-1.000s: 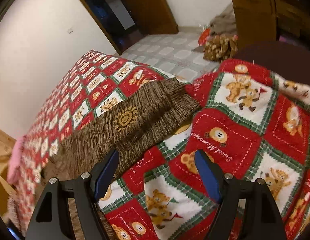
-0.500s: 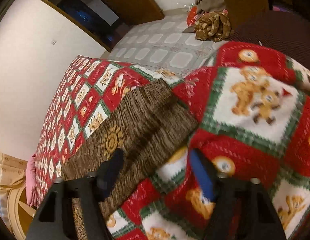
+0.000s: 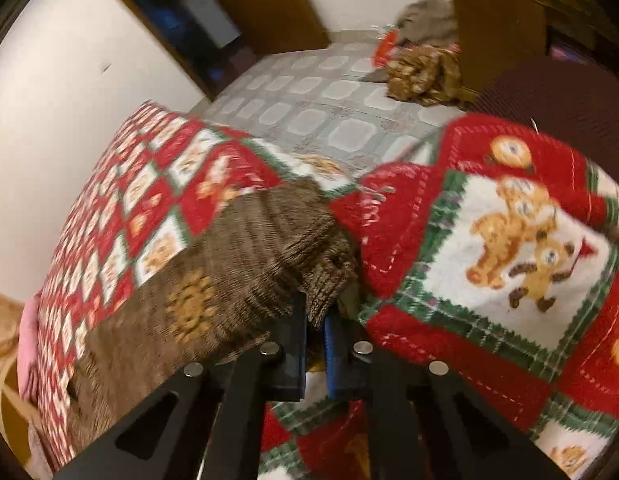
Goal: Fold small clothes
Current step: 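Grasp the brown sweater sleeve cuff with the right gripper, then fold the held sleeve across the sweater body with the right gripper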
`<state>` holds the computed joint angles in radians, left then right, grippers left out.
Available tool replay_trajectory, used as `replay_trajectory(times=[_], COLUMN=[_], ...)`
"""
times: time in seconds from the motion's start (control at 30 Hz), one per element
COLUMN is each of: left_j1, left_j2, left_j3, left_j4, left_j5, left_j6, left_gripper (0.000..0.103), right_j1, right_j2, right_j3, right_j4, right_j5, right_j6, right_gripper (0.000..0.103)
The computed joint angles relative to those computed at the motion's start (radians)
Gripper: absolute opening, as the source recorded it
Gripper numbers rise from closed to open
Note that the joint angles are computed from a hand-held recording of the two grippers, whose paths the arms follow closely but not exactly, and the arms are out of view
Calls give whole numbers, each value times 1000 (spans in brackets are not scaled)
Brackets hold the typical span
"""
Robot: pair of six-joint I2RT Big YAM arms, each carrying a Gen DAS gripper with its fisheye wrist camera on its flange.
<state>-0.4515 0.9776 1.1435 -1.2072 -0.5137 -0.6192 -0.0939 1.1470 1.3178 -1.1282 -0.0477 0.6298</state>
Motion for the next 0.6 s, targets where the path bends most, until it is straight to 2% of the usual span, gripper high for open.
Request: replay_trajectory(times=[0.1,0.23,0.33,0.43,0.47,0.6], left_j1=[5,9,15,16,16,16], left_j2=[-7,-13,-25,-26,-27,-30], left_j3=[-4,-9,-18,-20,-20,-24], left_j4=[6,15,30,35,34,40], left_j5=[7,14,27,29,28,30], left_j6=[3,7,11,14,15,15], left_gripper=[103,103,103,103,103,103], right_j1=[21,121,240,400,467,627], right_j2=[-30,-16,20,70,100,188], right_j3=[44,148,232,302,328,358], right_j4=[8,-18,-37,-46,-39,12], right_j5=[33,99,128,140,132,56], right_j6=[-24,-68,-97,-119,-125,-95], right_gripper=[6,6,6,6,6,6])
